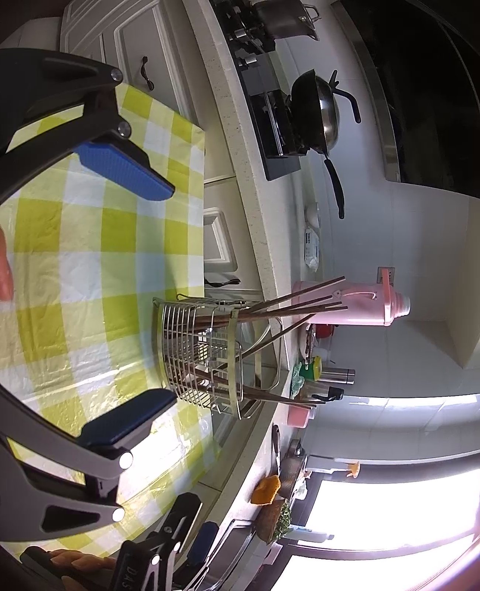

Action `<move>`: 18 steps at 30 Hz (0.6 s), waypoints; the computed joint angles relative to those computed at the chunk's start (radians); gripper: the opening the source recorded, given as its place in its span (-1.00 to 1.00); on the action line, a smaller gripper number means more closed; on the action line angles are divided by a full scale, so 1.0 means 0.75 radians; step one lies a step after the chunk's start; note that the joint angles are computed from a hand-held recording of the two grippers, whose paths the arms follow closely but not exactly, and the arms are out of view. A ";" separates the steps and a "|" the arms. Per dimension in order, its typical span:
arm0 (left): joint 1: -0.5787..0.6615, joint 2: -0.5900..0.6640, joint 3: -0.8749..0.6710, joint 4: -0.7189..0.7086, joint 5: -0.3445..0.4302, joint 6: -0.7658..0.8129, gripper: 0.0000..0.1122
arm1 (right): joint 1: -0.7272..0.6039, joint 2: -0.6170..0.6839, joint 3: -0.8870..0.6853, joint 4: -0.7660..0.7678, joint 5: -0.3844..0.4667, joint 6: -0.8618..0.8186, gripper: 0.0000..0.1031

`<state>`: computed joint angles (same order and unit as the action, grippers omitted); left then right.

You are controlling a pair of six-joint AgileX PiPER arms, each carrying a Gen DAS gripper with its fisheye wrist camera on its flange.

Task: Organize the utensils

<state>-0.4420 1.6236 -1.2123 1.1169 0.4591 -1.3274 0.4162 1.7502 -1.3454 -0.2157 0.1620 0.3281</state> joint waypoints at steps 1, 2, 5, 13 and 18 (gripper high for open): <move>-0.002 0.000 -0.002 0.004 0.004 -0.001 0.76 | 0.000 0.001 -0.002 0.000 0.001 0.000 0.65; -0.007 0.000 -0.003 0.014 0.008 -0.010 0.76 | 0.000 0.002 -0.004 -0.001 0.004 0.000 0.65; -0.011 0.000 -0.007 0.021 0.013 -0.013 0.76 | 0.001 0.004 -0.006 -0.021 0.004 0.016 0.65; -0.022 0.009 -0.024 0.031 0.034 -0.015 0.76 | 0.011 0.003 -0.016 -0.072 0.009 0.053 0.65; -0.022 0.007 -0.026 0.024 0.037 -0.003 0.76 | 0.013 0.003 -0.017 -0.079 0.013 0.060 0.65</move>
